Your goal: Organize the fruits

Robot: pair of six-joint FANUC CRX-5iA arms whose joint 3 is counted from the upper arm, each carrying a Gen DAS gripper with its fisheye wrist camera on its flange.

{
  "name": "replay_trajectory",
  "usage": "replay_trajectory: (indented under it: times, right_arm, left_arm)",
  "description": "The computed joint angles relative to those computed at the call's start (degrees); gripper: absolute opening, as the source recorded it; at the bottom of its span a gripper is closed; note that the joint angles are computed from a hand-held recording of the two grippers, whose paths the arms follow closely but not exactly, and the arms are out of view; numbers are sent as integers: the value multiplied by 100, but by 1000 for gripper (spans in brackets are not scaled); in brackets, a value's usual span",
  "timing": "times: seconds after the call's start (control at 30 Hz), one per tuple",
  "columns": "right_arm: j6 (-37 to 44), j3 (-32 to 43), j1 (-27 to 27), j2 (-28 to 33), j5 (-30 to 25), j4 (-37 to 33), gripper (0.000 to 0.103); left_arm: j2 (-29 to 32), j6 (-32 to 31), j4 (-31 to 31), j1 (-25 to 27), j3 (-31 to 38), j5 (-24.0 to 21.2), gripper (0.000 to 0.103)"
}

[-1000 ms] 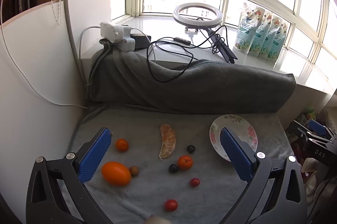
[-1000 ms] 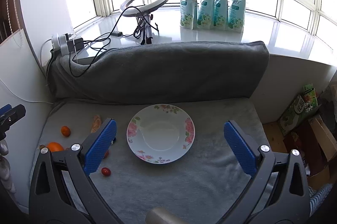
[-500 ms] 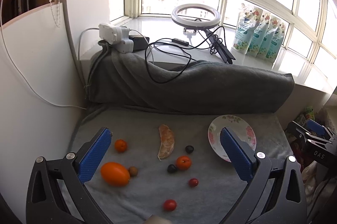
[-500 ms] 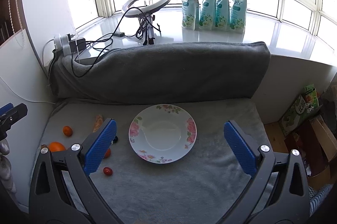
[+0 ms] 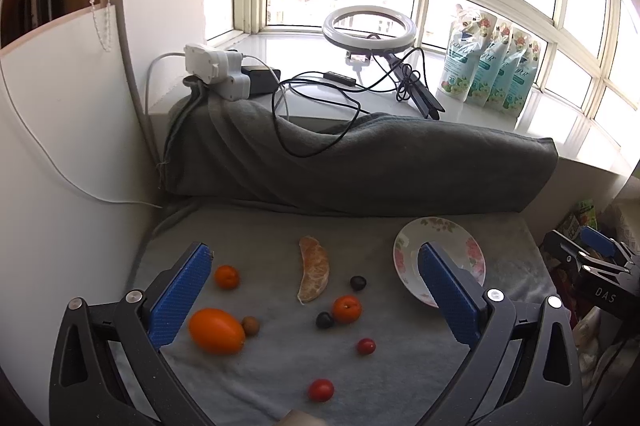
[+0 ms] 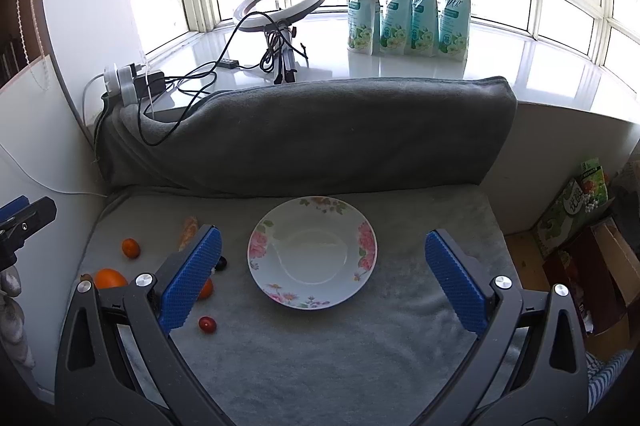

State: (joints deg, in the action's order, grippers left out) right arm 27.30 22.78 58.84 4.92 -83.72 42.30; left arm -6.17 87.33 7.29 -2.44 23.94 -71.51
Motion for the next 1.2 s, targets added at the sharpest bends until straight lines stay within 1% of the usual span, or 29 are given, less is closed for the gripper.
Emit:
replay_trajectory:
  times: [1.0, 1.2]
  right_arm:
    - [-148, -159, 1, -96, 176, -143, 103]
    - [-15, -150, -77, -92, 289, -288, 103]
  left_arm:
    - [-19, -58, 43, -26, -75, 23, 102]
    - [-34, -131, 122, 46, -199, -24, 102]
